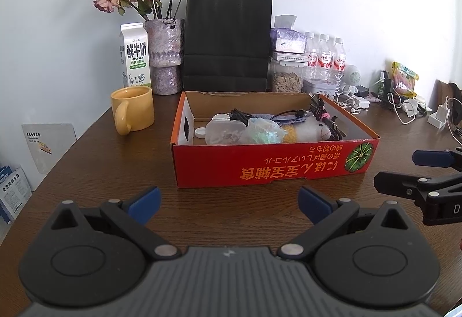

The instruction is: Organize objects

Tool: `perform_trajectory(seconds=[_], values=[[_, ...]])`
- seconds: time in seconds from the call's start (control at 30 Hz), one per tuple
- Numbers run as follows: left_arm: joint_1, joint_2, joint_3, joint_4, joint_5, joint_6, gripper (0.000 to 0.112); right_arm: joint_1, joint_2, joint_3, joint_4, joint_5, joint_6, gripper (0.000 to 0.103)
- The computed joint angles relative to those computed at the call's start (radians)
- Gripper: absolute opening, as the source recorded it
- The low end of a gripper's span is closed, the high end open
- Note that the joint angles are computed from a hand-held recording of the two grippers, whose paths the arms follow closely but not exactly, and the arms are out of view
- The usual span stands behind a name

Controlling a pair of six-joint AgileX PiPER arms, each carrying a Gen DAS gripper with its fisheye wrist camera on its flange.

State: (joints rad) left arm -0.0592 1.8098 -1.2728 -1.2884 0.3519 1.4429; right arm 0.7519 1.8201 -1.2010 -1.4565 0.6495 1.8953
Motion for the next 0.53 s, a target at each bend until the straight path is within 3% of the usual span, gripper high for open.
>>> perform_trajectory(seconds=[0.53], values=[[0.005, -0.002, 0.006, -0.034, 0.007, 0.030, 0.103, 0.002, 0.008, -0.002, -0.003, 0.001, 0.007, 0.103]])
